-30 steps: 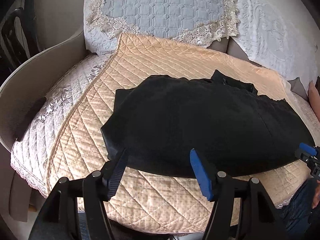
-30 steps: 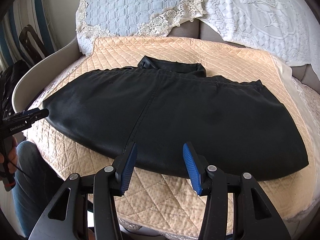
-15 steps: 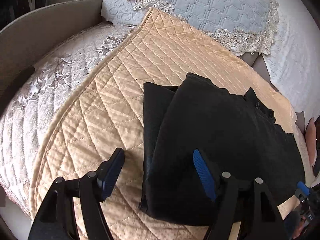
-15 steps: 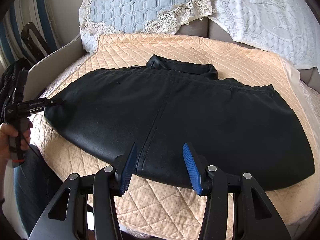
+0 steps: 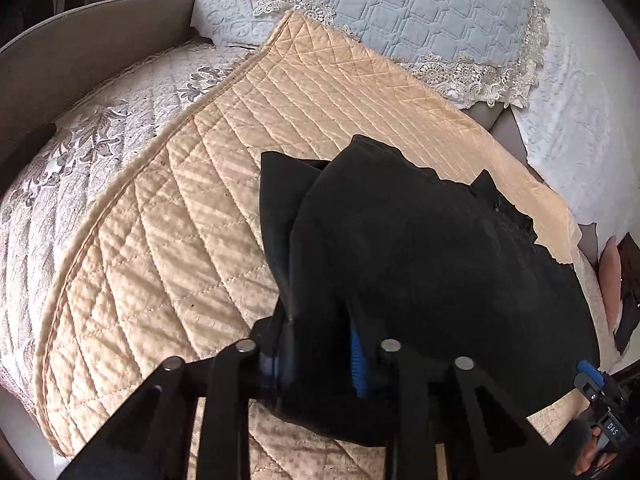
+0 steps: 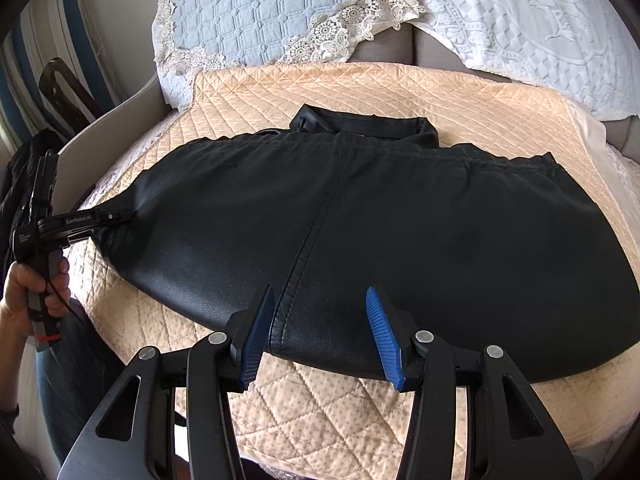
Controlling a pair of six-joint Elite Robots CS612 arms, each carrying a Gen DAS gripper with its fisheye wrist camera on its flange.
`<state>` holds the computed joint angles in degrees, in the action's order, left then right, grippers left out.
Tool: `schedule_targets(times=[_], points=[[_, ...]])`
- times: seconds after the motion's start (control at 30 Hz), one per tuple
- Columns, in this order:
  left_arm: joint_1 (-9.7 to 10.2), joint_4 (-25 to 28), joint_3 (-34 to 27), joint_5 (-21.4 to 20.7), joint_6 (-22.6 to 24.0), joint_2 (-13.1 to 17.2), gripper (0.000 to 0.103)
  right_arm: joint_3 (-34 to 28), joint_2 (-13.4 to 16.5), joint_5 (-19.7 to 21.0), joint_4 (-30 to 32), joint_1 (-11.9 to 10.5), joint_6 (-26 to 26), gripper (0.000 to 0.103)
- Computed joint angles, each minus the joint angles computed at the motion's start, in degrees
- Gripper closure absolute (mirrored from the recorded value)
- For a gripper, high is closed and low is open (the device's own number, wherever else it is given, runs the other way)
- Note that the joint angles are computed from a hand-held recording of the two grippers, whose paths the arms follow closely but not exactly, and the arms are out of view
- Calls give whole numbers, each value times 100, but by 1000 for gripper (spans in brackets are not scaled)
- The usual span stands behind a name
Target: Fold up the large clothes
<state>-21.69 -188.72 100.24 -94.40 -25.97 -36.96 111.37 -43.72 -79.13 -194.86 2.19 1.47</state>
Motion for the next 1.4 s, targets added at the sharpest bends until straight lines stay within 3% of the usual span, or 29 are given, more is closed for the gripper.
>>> schedule_targets(times=[0.13, 0.23, 0.43, 0.6, 0.8, 0.93, 1.07, 1.13, 1.17, 1.27, 1.4], points=[[-50, -120, 99, 47, 294, -201, 92, 85, -13, 81, -135, -64, 1, 54], [-83, -442, 181, -303, 413, -394, 93, 160, -24, 163, -236, -146, 96, 54], [-384, -856, 106, -1051, 765, -634, 94, 323, -58, 238, -517, -307, 298, 54], [-661, -605, -342, -1966, 987, -381, 98, 495, -99, 247, -740, -451, 470, 54], [-949, 811, -1032, -2805, 1453, 247, 99, 686, -156, 207, -795, -581, 598, 54], [-962, 802, -913, -3092, 1506, 208, 97, 795, -183, 388, -845, -703, 727, 54], [-823, -15, -560, -3043, 1399, -27, 87, 788, -143, 889, -913, -834, 963, 54], [-759, -398, -384, -2562, 1282, -133, 73, 717, -86, 1214, -981, -869, 1146, 54], [-727, -550, -315, -2249, 1217, -159, 73, 659, -49, 1387, -994, -879, 1233, 53], [-643, -380, -241, -1554, 1150, -169, 73, 379, 104, 1929, -919, -855, 1462, 49], [-597, -238, -208, -1366, 1088, -77, 73, -171, 373, 2253, -530, -747, 1469, 47]])
